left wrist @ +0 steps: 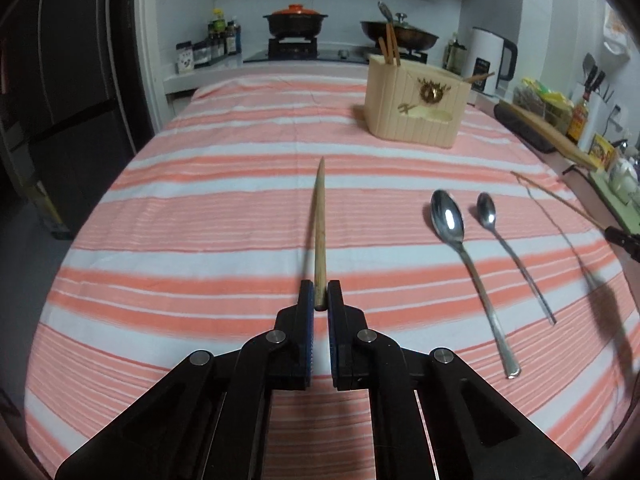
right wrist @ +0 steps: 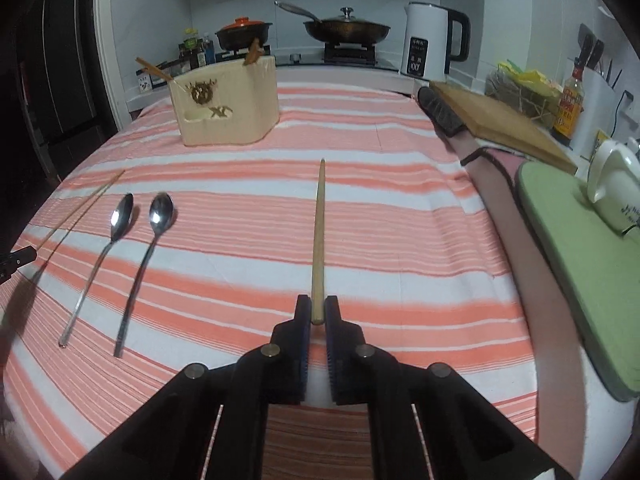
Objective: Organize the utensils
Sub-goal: 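Lift and carry the held chopstick over the cream box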
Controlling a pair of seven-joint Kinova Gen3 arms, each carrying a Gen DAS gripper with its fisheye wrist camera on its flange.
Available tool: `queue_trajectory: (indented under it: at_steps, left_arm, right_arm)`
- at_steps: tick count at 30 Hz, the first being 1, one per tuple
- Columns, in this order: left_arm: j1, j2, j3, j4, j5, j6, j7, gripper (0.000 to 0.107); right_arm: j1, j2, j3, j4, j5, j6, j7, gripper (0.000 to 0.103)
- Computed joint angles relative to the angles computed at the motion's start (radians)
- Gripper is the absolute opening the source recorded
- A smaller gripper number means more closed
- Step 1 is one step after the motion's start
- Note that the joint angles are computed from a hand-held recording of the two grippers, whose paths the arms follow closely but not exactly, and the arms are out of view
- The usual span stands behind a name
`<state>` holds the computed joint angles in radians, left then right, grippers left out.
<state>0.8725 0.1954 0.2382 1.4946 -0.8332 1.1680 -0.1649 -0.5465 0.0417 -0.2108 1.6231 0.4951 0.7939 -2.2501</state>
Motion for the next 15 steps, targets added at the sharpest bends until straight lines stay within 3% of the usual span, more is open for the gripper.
queue_trajectory:
  at_steps: [9,15]
  left_arm:
    - [0.011,-0.074,0.042,-0.092,-0.117,0.043,-0.066,0.004]
    - [-0.007,-0.093,0.062,-0.142,-0.136,0.010,-0.106,0.004]
  right_arm:
    - [-0.022,-0.078,-0.066,-0.098,0.118,0.016,-0.029,0.007]
    - [-0.013,-0.094,-0.083,-0.151,0.070,-0.018,0.038,0.007]
